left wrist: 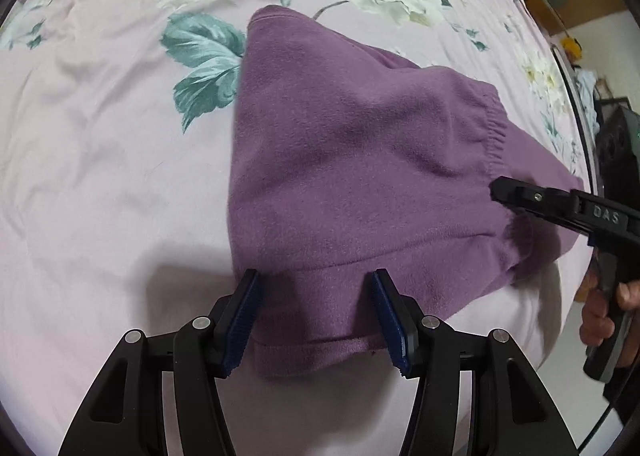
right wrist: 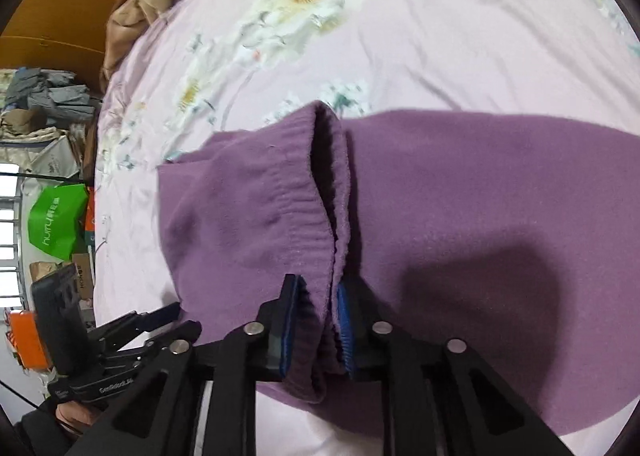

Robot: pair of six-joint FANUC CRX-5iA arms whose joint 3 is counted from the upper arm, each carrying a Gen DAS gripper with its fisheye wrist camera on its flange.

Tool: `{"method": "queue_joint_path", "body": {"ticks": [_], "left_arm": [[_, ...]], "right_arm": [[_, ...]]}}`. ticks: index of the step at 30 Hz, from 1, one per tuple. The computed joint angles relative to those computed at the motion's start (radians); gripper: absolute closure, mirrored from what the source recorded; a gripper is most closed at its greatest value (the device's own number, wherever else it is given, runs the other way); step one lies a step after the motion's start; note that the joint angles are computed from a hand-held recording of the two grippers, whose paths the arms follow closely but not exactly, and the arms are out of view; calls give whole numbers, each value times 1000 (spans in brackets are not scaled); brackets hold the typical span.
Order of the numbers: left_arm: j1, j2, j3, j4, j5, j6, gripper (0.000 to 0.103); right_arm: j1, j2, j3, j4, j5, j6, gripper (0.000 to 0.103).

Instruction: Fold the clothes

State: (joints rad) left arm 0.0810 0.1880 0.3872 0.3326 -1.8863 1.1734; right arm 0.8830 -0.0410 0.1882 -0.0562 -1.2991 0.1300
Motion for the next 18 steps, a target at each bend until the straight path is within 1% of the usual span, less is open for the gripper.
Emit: {"method": "queue_joint_path", "body": {"ticks": [1, 2, 3, 5, 7, 9, 12, 14, 16, 17, 18], "left_arm": [[-1, 7, 17, 2, -2, 2, 47], [-3, 15, 34, 3, -4, 4, 51], [-4, 23, 52, 5, -6, 6, 52], [-3, 47, 94, 13, 0, 20, 52], [1, 76, 143, 22, 11, 39, 50], [4, 108, 191, 31, 18, 57, 50], [1, 170, 245, 34, 10, 59, 46], [5, 209, 272, 42, -6, 59, 46], [-16, 252, 310, 37, -21, 73, 47], [-28, 270, 327, 29, -28, 78, 50], [-39, 286, 344, 20, -34, 82, 59]], "right_arm": [[11, -18, -23, 19, 19, -39, 86], [20, -28, -37, 28, 18, -67, 86], [29, -38, -50, 36, 15, -93, 86], [42, -55, -73, 45, 17, -139, 84], [40, -69, -86, 40, 27, -160, 79], [32, -74, -84, 37, 26, -159, 77], [35, -85, -94, 71, 39, -164, 65], [29, -96, -108, 82, 49, -167, 64], [13, -81, -95, 43, 22, -146, 64], [4, -73, -88, 23, 7, -135, 67], [2, -63, -77, 12, -10, -126, 80]]}}
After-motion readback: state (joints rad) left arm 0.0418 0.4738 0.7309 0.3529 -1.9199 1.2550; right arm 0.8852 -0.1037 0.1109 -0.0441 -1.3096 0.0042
